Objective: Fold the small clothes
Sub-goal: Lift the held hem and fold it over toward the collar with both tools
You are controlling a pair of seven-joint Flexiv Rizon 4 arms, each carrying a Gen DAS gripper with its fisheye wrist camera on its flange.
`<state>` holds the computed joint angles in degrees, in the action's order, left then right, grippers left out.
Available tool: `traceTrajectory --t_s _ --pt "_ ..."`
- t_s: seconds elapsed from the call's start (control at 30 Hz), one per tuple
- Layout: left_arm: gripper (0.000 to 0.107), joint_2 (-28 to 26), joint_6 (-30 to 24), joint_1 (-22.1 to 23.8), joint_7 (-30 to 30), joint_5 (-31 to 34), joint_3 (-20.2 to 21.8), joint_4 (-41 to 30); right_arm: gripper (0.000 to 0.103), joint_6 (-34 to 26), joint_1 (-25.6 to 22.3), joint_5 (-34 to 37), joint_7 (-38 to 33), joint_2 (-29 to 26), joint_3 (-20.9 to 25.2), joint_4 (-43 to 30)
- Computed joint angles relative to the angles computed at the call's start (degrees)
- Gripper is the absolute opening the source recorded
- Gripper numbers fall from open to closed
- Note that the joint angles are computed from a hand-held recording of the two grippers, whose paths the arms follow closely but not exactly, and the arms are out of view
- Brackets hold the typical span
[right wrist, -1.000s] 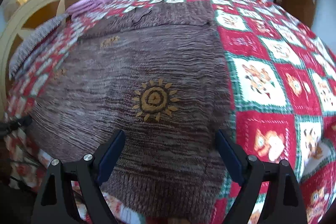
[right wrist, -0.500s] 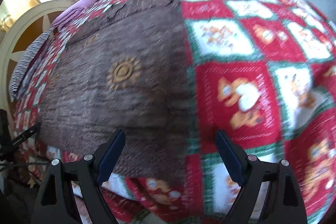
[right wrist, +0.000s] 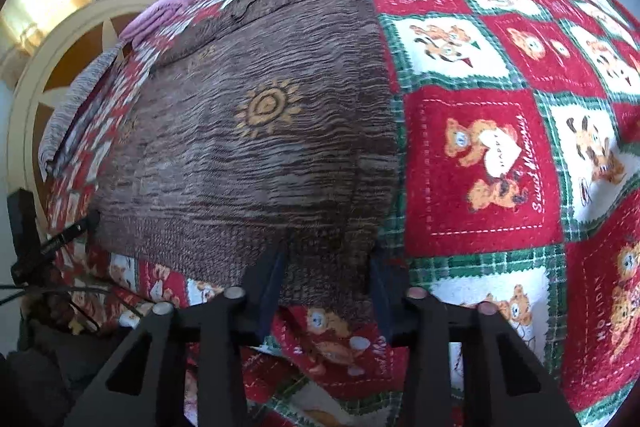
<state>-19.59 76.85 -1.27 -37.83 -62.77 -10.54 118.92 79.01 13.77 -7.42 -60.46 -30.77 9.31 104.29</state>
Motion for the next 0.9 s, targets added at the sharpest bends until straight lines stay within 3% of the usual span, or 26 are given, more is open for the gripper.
traceTrajectory --t_s 0.07,0.13,0.2,0.27,0.33,0.4,0.5,0.63,0.9 --pt "0.013 -0.2 0.6 0.0 0.8 -1.2 -0.5 0.1 0.013 1.6 0.8 -0.7 0.9 0.0 -1.5 1.0" --pt "0.011 0.3 -0.4 0.4 2.3 -2.3 -0.7 0.1 0.007 2.7 -1.3 0.7 -0.4 0.2 0.8 1.0" --pt "0.01 1.4 0.0 0.7 6.9 -8.7 -1.9 0.2 0.006 7.4 -1.5 1.0 -1.3 1.1 1.0 1.9" --pt "0.009 2.9 1.1 0.1 16.6 -20.4 -3.2 -0.5 0.005 12.2 -2.7 1.0 -3.4 2.3 2.5 2.8" --pt "0.009 3.4 1.0 -1.2 19.8 -23.6 -2.3 -1.0 0.005 13.1 -3.3 0.6 -4.1 2.6 3.3 2.9" --pt "0.009 2.5 0.4 -2.3 17.6 -21.0 -0.6 -1.2 0.005 10.6 -5.1 1.1 -4.1 1.2 5.5 1.6" --pt "0.009 0.8 -4.4 -2.2 8.7 -12.5 2.7 -1.6 0.005 6.9 -6.0 2.7 -3.4 -0.8 6.7 0.1" --pt "0.009 1.4 -6.6 -1.1 10.7 -17.1 2.4 -2.5 0.005 11.1 -9.5 5.5 -6.8 -1.0 10.6 -0.6" --pt "0.009 -1.9 -8.0 0.0 9.4 -17.3 2.2 -11.5 0.005 15.3 -6.9 1.7 -6.6 -2.5 7.5 -9.6"
